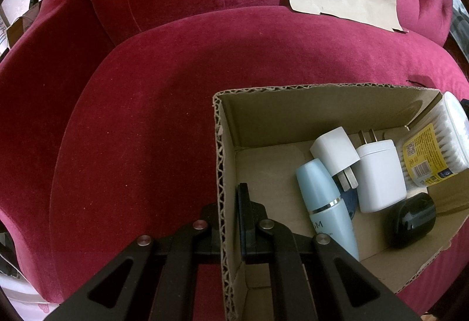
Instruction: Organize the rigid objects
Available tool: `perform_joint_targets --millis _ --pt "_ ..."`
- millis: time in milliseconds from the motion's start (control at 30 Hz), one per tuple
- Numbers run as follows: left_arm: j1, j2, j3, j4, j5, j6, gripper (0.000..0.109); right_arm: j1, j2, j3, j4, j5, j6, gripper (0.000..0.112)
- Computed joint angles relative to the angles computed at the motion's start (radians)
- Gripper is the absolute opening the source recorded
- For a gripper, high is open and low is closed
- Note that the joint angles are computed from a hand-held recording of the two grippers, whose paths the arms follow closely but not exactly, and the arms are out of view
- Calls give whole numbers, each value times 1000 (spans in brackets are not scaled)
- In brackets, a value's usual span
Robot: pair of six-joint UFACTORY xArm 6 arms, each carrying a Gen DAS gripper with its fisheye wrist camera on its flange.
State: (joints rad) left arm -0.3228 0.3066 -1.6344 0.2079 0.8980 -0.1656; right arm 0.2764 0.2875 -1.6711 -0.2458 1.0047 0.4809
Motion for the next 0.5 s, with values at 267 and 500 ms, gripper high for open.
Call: perform_joint_targets --millis 267,500 --pt "-2 1 -3 1 1 -2 6 -11 46 -23 10 22 -15 103" --pt "-2 4 -7 -1 4 -2 6 -10 93 -60 8 36 -16 103"
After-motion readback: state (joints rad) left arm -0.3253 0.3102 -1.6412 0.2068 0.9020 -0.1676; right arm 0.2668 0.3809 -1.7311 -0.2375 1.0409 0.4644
